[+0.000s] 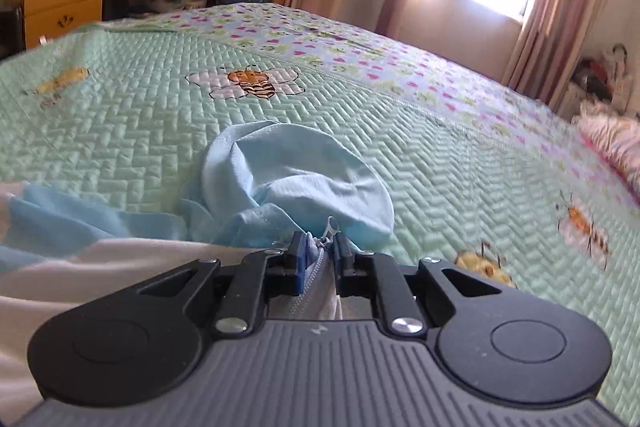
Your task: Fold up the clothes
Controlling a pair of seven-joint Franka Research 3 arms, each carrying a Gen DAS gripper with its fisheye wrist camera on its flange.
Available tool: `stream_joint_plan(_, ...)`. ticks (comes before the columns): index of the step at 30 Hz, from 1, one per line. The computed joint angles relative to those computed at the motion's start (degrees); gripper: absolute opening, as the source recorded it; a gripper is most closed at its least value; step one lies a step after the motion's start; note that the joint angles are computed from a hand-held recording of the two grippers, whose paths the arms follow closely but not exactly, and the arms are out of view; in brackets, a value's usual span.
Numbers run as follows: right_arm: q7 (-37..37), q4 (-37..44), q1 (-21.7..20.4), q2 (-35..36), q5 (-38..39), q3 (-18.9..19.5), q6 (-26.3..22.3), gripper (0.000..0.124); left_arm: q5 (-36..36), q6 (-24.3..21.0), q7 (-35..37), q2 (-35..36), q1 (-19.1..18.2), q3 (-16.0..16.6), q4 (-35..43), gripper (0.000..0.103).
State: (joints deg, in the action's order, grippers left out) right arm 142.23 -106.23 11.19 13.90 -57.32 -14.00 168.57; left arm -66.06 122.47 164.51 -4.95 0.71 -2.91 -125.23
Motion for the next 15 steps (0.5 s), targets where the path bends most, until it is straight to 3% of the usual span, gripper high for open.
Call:
stream_joint_plan(5,10.1,3.8,3.3,3.8,-13.6,-3.5,-1.6,0.016,0.1,1.2,-0.4,-1.1,-0.2,-0.1,-1.1,0.094)
stream_joint_plan(9,13.4,5.5,3.2,4.8,-21.8,-2.3,-4.1,0.019,0.4,3.5,-1.3,-2.3,-0.7,0.0,-2.3,0.094)
stream_joint_plan(12,7.6,3.3,-0.6,2.7,-13.6,1.1,-2.2,0.024,0.6,4.2,-2.8,-2.9,-1.0,0.4,-2.6,0.094)
stream_joint_plan(14,3.9,1.4,-2.5,1.1,-7.7,2.8,-0.9,0.039,0.4,5.3,-3.3,-3.6,-1.3,0.5,-3.2,0.094)
stream_joint_plan(15,6.6,-1.2,-1.7,-1.6,-7.5,1.6,0.8,0.045,0.2,5.8,-3.4,-3.8,-1.4,0.6,-3.5,0.094)
